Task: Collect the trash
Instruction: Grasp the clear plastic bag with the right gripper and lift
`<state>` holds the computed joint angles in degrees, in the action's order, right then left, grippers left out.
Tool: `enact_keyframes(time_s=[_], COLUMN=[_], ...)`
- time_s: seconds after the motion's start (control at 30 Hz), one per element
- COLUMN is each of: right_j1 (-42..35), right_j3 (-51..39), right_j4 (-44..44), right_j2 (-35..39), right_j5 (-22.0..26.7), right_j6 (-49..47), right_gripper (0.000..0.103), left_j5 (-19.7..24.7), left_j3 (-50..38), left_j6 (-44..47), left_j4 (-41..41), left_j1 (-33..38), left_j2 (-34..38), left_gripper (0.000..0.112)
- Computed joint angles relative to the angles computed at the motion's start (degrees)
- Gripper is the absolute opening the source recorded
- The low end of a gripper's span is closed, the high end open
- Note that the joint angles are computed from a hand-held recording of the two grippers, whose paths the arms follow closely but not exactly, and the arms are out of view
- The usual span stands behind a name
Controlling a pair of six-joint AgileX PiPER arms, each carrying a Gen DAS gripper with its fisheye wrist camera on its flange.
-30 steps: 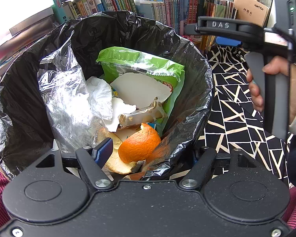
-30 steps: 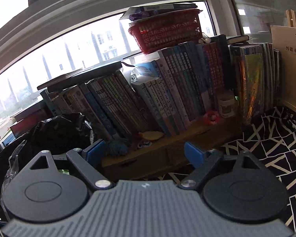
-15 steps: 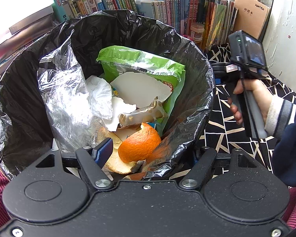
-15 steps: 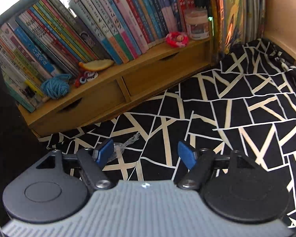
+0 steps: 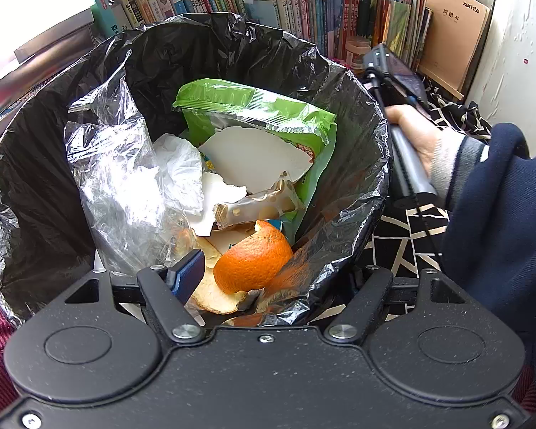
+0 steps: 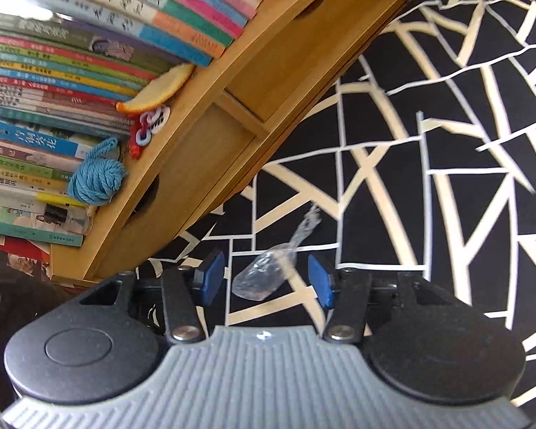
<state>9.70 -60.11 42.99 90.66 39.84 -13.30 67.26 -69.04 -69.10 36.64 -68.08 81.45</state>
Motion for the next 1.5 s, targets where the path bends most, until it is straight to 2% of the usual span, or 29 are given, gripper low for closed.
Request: enact_keyframes(time_s=[0.17,0.27,0.33,0.4,0.53,0.73,0.93,1.07,1.17,1.33,1.37,1.43,1.5], right_j1=[5.49,8.82,9.64,10.34,8.52,5.63,3.97,-0.05,-2.63,-1.76,-1.04,0.82,3.7], right_j3=[-4.41,-4.41,-4.12,-3.91,-3.5,-3.26,-2.54,-0.59,2.13,3.1,3.04,2.6,1.32], right_j4=[-10.76,-17.89,-19.92,-23.07,-24.76,-27.62,-36.18,-31.34,-23.86,-14.68,-14.09,-14.77,-18.8], right_j2=[4.46,4.69,4.15,3.49,1.99,0.12,-2.34,-3.74,-5.13,-4.52,-4.41,-4.09,-2.65], right_j5=[-1.17,-3.55,-4.18,-4.5,-3.56,-1.27,1.01,0.81,-1.69,-4.37,-4.68,-5.1,-6.18], right_j6=[12.76,20.16,23.06,26.99,30.4,33.77,37.3,33.57,26.34,15.08,14.2,14.35,18.51], right_gripper=[0.05,0.053,0.043,0.039,0.033,0.034,0.034,0.034,0.034,0.038,0.04,0.051,0.052], left_j5=[0.06,0.0,-0.13,-0.26,-0.41,-0.44,-0.31,-0.28,-0.25,-0.23,-0.23,-0.24,-0.27], left_j3=[-0.07,-0.08,-0.01,0.26,0.38,0.49,0.44,0.42,0.37,0.35,0.32,0.33,0.34], left_j6=[0.05,0.02,0.01,-0.08,-0.25,-0.2,-0.28,-0.2,-0.2,-0.15,-0.15,-0.12,-0.13], left_j4=[-0.03,-0.05,-0.09,-0.05,-0.07,-0.13,-0.16,-0.15,-0.14,-0.18,-0.18,-0.21,-0.21], left_j1=[0.01,0.03,0.07,0.05,0.0,0.08,-0.04,-0.02,-0.04,0.0,-0.01,0.02,0.04], left_j2=[-0.03,-0.03,-0.05,-0.25,-0.3,-0.51,-0.53,-0.6,-0.57,-0.59,-0.58,-0.6,-0.59], left_gripper=[0.073,0.073,0.073,0.072,0.072,0.072,0.072,0.072,0.072,0.072,0.072,0.072,0.072])
